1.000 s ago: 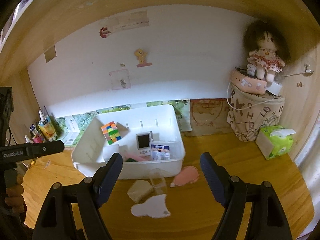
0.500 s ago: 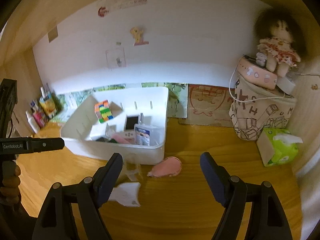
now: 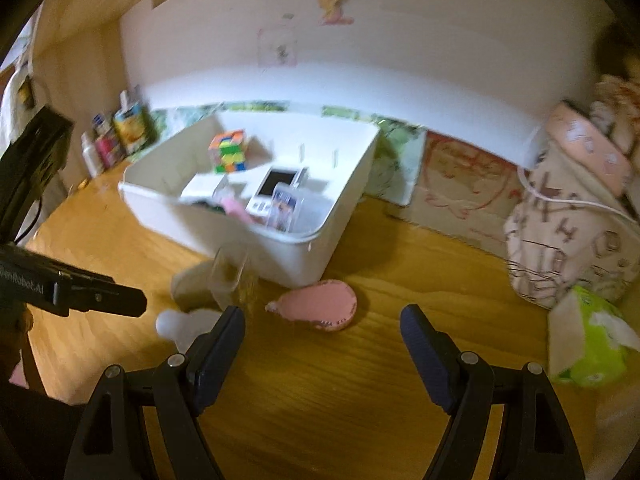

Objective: Organize rigid objects
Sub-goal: 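Withdraw both open tools toward the white paddle piece and pink oval brush, then grasp the white paddle-shaped piece with left tool while right tool grasps the pink oval brush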

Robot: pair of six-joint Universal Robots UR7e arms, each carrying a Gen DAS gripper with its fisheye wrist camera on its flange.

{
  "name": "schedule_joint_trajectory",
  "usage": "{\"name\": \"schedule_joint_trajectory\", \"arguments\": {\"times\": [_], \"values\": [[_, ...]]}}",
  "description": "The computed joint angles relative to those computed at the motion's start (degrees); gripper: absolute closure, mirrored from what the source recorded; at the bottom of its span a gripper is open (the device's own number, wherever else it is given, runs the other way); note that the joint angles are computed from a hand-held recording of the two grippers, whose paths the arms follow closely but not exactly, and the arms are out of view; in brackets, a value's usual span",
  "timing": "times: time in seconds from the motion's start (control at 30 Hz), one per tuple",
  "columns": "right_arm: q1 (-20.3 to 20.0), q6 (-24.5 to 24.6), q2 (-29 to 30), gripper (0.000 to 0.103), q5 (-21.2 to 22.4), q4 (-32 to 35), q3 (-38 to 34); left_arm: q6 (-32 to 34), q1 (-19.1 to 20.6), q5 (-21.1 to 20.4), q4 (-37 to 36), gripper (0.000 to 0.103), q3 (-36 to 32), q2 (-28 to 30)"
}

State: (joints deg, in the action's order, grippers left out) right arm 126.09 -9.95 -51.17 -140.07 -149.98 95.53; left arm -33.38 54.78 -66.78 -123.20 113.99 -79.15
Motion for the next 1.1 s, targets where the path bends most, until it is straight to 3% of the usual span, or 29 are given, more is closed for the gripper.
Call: {"name": "schedule_joint_trajectory", "arguments": {"times": [0.2, 0.37, 1.1], "values": [[-2.77, -5.03, -0.31, 0.021, 3.7, -1.34, 1.71, -3.24, 0.53, -1.08, 4.53, 0.007, -3.28, 3.84], [-4.06, -7.42, 0.57, 0.021, 4.25, -2.71, 2.05, -6.41, 0.76, -1.14, 8.35, 0.007, -5.75, 6.44], [-6.55, -8.76, 4.61, 0.021, 5.6, -3.73, -0.97, -9.12, 2.24, -0.2, 18.89, 0.007, -13.77, 15.29]]}}
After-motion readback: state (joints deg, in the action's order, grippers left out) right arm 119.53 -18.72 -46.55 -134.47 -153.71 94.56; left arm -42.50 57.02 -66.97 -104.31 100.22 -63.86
